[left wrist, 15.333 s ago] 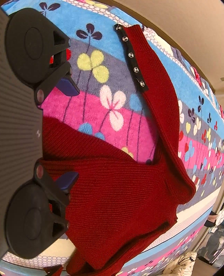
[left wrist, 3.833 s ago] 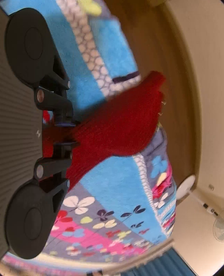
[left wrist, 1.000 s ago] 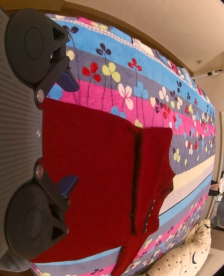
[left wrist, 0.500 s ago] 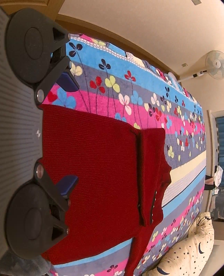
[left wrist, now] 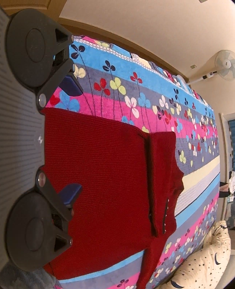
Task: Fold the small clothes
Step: 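Move the right tool to the other sleeve and grasp its cuff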
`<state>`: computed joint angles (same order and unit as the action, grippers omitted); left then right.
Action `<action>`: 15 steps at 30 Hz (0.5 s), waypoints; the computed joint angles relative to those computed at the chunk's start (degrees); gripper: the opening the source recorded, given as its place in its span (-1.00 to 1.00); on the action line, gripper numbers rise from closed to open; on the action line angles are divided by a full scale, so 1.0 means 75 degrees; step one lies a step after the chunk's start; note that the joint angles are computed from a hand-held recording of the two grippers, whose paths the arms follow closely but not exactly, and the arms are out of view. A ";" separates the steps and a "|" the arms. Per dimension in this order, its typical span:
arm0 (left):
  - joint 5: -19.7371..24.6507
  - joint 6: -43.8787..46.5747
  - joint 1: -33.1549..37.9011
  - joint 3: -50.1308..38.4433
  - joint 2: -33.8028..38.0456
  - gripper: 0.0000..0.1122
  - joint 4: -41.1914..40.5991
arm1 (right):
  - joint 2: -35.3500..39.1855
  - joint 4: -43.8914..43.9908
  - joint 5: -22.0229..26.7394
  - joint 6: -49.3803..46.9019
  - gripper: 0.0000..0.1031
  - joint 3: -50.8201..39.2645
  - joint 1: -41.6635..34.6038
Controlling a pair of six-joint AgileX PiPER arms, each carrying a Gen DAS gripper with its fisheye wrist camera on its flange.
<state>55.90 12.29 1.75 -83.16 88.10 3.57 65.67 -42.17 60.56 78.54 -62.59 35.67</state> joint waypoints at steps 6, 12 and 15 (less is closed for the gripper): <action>0.0078 -0.0367 -0.0359 -0.0453 0.0753 0.83 0.0352 | 0.0207 0.0597 -0.0732 -0.0484 0.63 0.0271 -0.1090; 0.0087 -0.0777 -0.0734 -0.1089 0.1693 0.83 0.0755 | 0.0691 0.1347 -0.1787 -0.1247 0.63 0.0519 -0.2402; 0.0243 -0.0967 -0.0812 -0.1658 0.2280 0.83 0.0860 | 0.1144 0.2301 -0.2954 -0.2154 0.63 0.0711 -0.3691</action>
